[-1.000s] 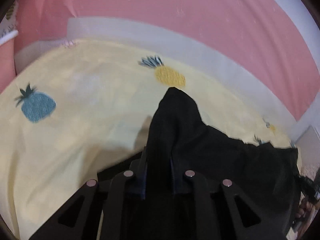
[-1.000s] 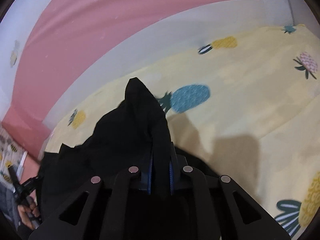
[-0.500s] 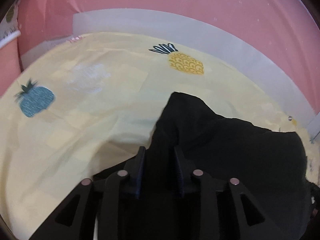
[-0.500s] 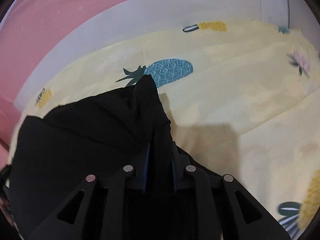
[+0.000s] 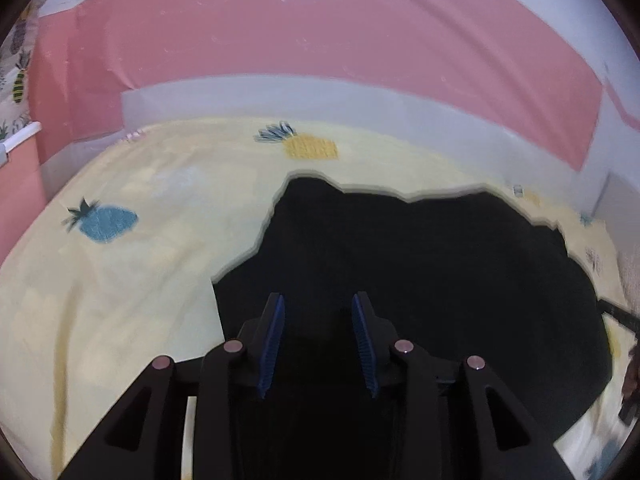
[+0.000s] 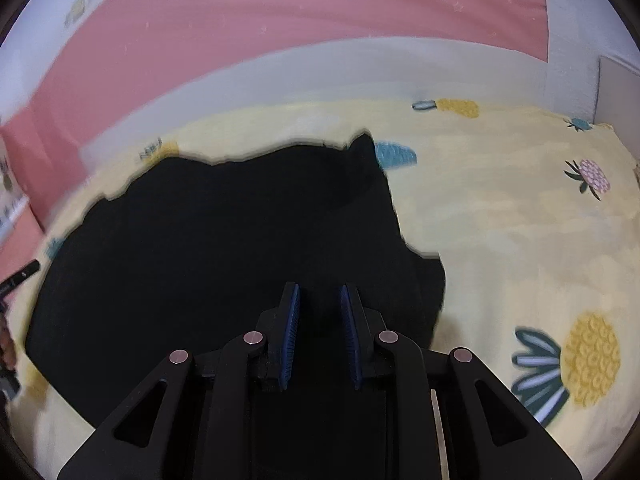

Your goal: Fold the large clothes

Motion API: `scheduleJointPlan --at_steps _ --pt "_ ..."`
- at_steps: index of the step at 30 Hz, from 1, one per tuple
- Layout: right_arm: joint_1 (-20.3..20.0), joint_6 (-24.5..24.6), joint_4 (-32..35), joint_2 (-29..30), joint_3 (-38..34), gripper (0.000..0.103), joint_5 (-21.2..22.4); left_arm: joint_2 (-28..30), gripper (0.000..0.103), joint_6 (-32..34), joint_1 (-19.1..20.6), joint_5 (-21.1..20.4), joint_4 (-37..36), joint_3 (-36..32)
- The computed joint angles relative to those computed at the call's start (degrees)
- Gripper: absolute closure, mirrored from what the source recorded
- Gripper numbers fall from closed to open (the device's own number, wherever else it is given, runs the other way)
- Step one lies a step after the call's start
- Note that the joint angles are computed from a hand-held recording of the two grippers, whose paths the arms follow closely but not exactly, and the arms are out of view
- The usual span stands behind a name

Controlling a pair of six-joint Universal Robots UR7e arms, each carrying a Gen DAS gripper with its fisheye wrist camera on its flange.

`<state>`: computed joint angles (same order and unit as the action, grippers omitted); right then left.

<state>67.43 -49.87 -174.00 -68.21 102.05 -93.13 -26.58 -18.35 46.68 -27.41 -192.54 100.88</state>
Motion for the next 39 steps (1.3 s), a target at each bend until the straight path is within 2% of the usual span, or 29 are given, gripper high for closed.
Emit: scheduleJointPlan --at_steps 2,3,5,7,9,11,14,15,16,18,23,25,27,29,30,34,37,39 --pt "-1.0 -1.28 -3.65 1.54 0.08 0.08 -0.62 1.17 0.066 -2.06 1.45 -0.96 1.07 -0.26" --pt "-1.31 -1.89 -6.15 2.45 0.0 0.08 -1.17 2.17 0.063 -0.12 1.8 -0.91 -2.0 -0.53" --pt "-2.22 -1.3 -7.04 3.73 -1.03 0.08 -1.05 4.2 0.063 2.86 1.97 1.91 -3.82 -2.21" --pt "-2.96 1.35 -4.85 3.54 -1.73 0.081 0.04 4.04 0.063 0.87 2.03 2.04 -2.41 -2.41" --pt "-2.31 1.86 -5.06 3.63 -1.86 0.08 -1.75 3.62 0.063 -0.48 1.88 2.02 -0.46 -2.18" --pt "-1.11 0.15 -6.61 3.98 -1.72 0.078 -4.69 2.97 0.062 -1.1 1.89 1.77 1.18 -1.91" --pt "-0.14 1.62 -5.71 1.78 -0.49 0.076 -6.88 0.53 0.058 -8.8 0.69 4.13 8.85 0.05" --pt "-0.58 2.74 -4.18 0.2 0.36 0.068 -5.44 -0.43 0.057 -10.75 0.1 4.25 9.79 1.3" --pt "-1.23 3.48 -2.38 -1.31 1.08 0.054 -3.62 -1.43 0.056 -12.67 -0.5 4.31 10.81 2.71" --pt "-2.82 4.19 -0.15 -4.65 3.55 0.045 -0.31 -3.29 0.055 -15.87 -1.99 4.49 12.3 5.99" --pt "-6.43 2.73 1.54 -11.41 10.94 0.045 4.73 -6.42 0.055 -25.46 -6.39 3.9 15.66 13.78" --pt "-8.08 2.68 3.87 -14.09 13.38 0.045 7.02 -7.14 0.054 -28.84 -8.52 2.94 14.42 16.88" --pt "-9.69 3.22 7.21 -16.05 14.47 0.044 9.31 -7.21 0.042 -31.95 -10.51 2.04 11.86 19.9" --pt "-12.17 4.58 12.35 -17.98 15.18 0.038 12.8 -6.94 0.034 -34.54 -11.4 0.29 9.02 22.3" --pt "-13.28 5.6 14.76 -18.43 15.07 0.033 14.19 -6.82 0.03 -36.3 -11.31 -1.11 8.04 23.31" --pt "-16.93 11.86 23.26 -17.81 12.39 0.031 19.16 -7.21 0.03 -43.25 -8.08 -8.31 4.12 25.66" --pt "-18.39 16.42 25.41 -16.88 10.7 0.03 22.69 -6.48 0.029 -43.79 -6.54 -9.79 -2.89 26.44" --pt "-18.94 18.27 27.08 -16.12 9.56 0.027 25.48 -5.85 0.026 -42.47 -5.96 -9.96 -6.16 25.93"
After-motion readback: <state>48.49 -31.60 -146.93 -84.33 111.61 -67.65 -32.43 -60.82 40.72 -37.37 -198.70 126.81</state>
